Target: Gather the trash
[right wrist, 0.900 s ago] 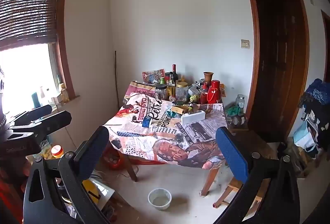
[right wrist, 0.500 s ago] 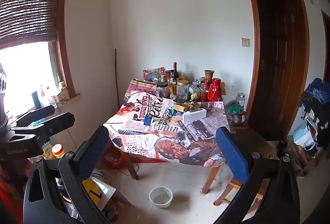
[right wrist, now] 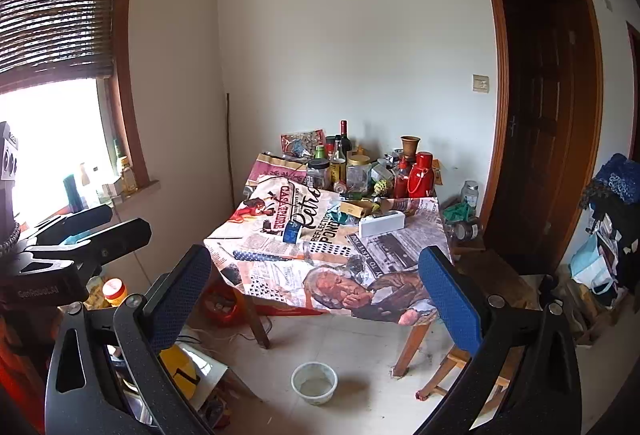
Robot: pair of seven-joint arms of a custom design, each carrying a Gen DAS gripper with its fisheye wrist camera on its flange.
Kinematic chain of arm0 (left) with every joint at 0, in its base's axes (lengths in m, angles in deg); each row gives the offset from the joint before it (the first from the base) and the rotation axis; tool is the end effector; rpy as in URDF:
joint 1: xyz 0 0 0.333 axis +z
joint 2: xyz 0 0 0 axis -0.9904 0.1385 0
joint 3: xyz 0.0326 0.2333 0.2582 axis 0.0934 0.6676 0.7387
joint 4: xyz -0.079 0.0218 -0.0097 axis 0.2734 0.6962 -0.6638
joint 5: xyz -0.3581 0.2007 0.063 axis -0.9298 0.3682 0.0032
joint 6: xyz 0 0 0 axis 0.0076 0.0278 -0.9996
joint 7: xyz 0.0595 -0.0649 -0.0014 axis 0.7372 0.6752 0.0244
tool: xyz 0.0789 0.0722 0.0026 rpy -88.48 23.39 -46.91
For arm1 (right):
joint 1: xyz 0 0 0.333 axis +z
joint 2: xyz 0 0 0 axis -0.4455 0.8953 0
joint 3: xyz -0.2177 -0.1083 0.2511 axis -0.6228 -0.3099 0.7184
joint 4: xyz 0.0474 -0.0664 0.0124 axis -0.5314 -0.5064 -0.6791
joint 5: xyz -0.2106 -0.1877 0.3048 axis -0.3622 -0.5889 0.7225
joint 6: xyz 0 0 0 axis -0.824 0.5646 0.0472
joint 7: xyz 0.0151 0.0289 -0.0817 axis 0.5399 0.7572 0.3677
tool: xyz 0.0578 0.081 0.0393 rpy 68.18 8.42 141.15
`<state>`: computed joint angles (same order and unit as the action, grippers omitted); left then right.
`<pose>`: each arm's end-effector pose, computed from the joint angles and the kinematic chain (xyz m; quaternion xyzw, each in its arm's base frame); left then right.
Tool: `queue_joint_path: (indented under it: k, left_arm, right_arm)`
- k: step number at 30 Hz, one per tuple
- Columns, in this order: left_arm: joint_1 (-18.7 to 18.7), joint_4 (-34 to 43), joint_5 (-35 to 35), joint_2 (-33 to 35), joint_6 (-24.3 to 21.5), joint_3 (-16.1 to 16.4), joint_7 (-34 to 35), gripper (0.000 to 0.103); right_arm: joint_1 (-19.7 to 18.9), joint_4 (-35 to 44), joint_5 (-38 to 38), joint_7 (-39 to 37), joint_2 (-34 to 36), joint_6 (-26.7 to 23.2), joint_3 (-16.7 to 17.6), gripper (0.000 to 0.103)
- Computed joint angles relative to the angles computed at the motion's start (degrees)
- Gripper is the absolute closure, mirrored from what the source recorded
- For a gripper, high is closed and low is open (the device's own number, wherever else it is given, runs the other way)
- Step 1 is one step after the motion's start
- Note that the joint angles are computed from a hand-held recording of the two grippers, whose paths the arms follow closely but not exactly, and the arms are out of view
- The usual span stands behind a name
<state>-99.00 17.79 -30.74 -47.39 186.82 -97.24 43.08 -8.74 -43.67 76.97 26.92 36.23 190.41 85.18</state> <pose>0.4011 -0.2795 1.0081 -0.5321 0.6439 -0.4684 0.2879 0.4212 0.2081 1.0104 -0.6513 0.5362 -0.2798 0.4583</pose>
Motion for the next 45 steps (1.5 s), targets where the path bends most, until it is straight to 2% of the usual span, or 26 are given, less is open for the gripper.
queue_joint_path:
  k: [21, 45]
  left_arm:
    - [-0.1, 0.8, -0.6, 0.1, -1.1, -0.1, 1.6, 0.0]
    - [0.1, -0.2, -1.2, -0.5, -0.2, 0.0, 2.3, 0.0]
  right_arm:
    - [-0.2, -0.5, -0.1, 1.1, -0.5, 0.0, -0.1, 0.0]
    - [-0.6, -1.4, 0.1, 1.2, -1.3, 0.0, 0.0, 0.0]
